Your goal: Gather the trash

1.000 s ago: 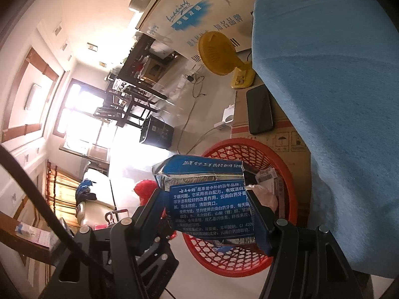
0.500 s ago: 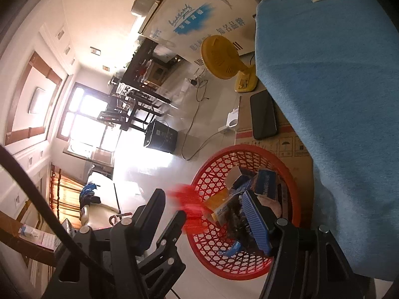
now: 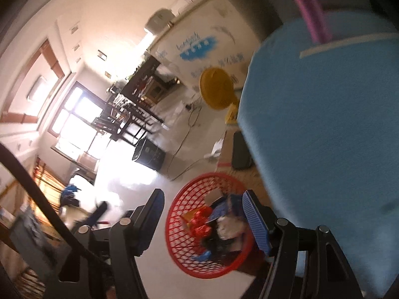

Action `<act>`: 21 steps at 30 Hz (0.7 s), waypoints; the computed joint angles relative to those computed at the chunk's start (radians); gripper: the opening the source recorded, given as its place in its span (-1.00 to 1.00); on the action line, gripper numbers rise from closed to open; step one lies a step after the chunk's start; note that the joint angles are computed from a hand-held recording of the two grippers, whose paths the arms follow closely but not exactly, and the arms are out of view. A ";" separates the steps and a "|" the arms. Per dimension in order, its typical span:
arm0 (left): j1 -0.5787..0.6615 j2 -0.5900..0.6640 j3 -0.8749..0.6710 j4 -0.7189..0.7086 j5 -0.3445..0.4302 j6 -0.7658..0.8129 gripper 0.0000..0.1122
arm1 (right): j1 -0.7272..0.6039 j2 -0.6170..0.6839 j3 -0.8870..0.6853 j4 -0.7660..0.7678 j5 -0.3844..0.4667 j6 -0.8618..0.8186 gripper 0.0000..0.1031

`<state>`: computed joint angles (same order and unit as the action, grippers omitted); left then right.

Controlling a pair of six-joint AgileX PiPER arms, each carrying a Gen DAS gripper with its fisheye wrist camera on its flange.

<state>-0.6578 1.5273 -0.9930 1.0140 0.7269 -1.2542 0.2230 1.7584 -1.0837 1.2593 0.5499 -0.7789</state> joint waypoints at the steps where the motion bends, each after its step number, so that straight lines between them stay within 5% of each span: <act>1: -0.024 -0.013 -0.009 0.010 0.020 -0.003 0.48 | -0.003 -0.047 0.030 -0.018 -0.030 -0.011 0.39; 9: -0.202 -0.034 -0.160 -0.003 0.194 0.048 0.52 | -0.109 -0.397 0.208 -0.279 -0.121 0.093 0.43; 15: -0.317 0.027 -0.311 -0.021 0.322 0.046 0.52 | -0.233 -0.624 0.245 -0.656 -0.066 0.411 0.43; 21: -0.424 0.106 -0.459 -0.008 0.446 0.031 0.52 | -0.471 -0.808 0.241 -0.693 0.090 0.372 0.43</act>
<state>-1.0819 1.6337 -1.4524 1.0061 1.1734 -1.2228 -0.2480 0.9500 -0.8428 0.5665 0.6395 -0.4071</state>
